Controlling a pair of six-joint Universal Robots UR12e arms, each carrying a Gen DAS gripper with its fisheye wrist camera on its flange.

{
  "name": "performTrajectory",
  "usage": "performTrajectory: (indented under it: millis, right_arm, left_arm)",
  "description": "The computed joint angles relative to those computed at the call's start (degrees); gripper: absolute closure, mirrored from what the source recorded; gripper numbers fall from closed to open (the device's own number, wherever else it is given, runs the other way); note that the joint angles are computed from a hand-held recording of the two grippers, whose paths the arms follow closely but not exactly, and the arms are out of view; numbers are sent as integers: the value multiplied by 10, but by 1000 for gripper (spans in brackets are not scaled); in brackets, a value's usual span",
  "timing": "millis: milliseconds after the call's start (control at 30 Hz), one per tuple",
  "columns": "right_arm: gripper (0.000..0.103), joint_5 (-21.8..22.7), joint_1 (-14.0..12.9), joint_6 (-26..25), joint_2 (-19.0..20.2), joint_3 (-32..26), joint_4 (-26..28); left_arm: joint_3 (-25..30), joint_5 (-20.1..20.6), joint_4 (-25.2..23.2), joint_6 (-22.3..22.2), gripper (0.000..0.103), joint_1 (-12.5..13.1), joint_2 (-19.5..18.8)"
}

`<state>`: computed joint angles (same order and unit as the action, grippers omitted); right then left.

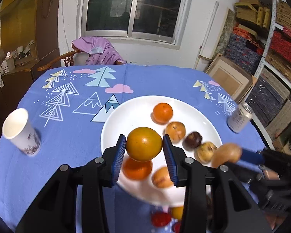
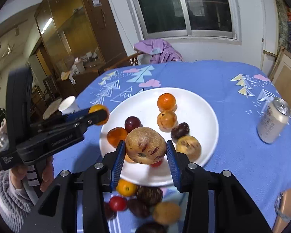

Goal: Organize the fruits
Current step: 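Carry the yellow tomato and pear onto the white plate and release both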

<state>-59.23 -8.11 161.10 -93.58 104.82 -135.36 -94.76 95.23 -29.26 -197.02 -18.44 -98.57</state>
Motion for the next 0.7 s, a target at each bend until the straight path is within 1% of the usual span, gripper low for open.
performTrajectory:
  millis: [67,167,233,333,367,400,500,533,600,700]
  right_arm:
    - [60,-22,15,3,17,-8,-5]
    - [59,-48,30,5,33,-17,-8]
    - [59,-70,38,14,40,-20,-20]
    - [56,-89,44,5,44,-19,-34]
    - [51,-89,43,7,44,-18,-39]
    - [49,-87,42,7,42,-16,-41]
    - [48,-71,32,11,32,-12,-45]
    - [47,-64,28,14,27,-10,-45]
    - [43,-40,15,21,15,-3,-43]
    - [42,-9,-3,29,-4,10,-37]
  left_arm:
    - [19,-3,-19,-5,64,6,-17]
    - [42,-7,-41,-1,64,12,-41]
    - [49,-11,-46,-3,64,15,-51]
    - [59,-25,-58,-8,64,21,-62]
    - [60,-27,-62,-7,64,21,-64]
    - [60,-25,-60,-5,64,20,-66]
    - [50,-30,-48,-12,64,22,-61]
    - [46,-33,-45,-14,65,22,-56]
    - [35,-26,-35,-12,65,21,-46]
    - [17,-13,-17,-7,64,16,-28]
